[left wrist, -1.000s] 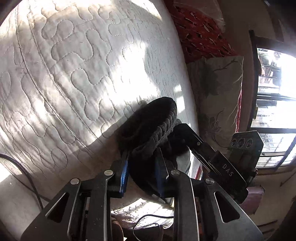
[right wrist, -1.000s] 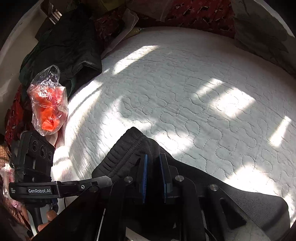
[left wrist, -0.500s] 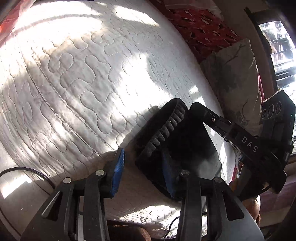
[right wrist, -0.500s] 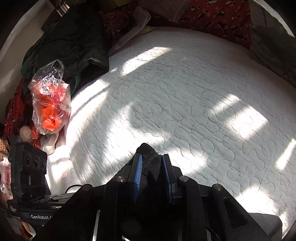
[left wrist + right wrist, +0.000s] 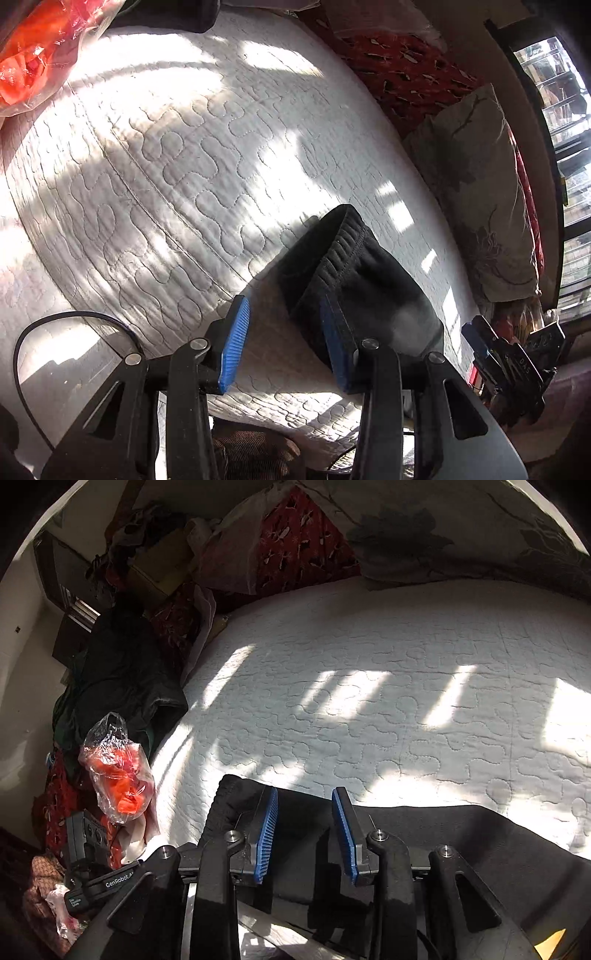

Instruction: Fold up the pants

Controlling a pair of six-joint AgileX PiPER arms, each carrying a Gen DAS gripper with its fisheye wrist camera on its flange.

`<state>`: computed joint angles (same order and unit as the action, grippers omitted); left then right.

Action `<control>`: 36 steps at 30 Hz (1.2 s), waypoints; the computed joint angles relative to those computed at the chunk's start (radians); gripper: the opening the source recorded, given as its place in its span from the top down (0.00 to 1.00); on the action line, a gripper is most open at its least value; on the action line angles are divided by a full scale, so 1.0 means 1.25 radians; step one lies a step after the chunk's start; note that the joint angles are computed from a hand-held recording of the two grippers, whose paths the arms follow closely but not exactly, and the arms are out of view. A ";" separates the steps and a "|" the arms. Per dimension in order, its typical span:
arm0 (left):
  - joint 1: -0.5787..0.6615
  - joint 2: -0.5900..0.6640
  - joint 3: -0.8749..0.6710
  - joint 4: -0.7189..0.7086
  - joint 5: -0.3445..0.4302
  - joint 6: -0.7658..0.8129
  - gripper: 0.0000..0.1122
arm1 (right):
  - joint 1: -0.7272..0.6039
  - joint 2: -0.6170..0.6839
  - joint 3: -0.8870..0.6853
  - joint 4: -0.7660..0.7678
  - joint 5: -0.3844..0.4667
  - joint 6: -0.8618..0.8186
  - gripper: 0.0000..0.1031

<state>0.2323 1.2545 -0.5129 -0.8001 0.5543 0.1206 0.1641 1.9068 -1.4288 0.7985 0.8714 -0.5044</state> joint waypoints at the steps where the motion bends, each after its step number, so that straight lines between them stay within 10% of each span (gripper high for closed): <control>1: -0.007 -0.010 0.002 -0.008 0.012 -0.006 0.66 | -0.056 -0.038 0.044 0.010 0.004 -0.023 0.67; 11: -0.514 0.199 -0.228 0.171 -0.037 -0.424 0.63 | -0.652 -0.155 0.194 -0.001 0.155 -0.220 0.56; 18: -0.565 0.296 -0.429 0.355 0.038 -0.635 0.63 | -0.839 -0.087 0.167 -0.016 0.215 -0.309 0.52; 26: -0.353 0.402 -0.633 0.380 0.259 -0.491 0.62 | -0.609 -0.060 0.136 0.067 0.259 -0.372 0.47; 36: -0.091 0.507 -0.709 0.275 0.436 -0.196 0.49 | -0.223 0.186 -0.201 -0.008 0.260 -0.155 0.46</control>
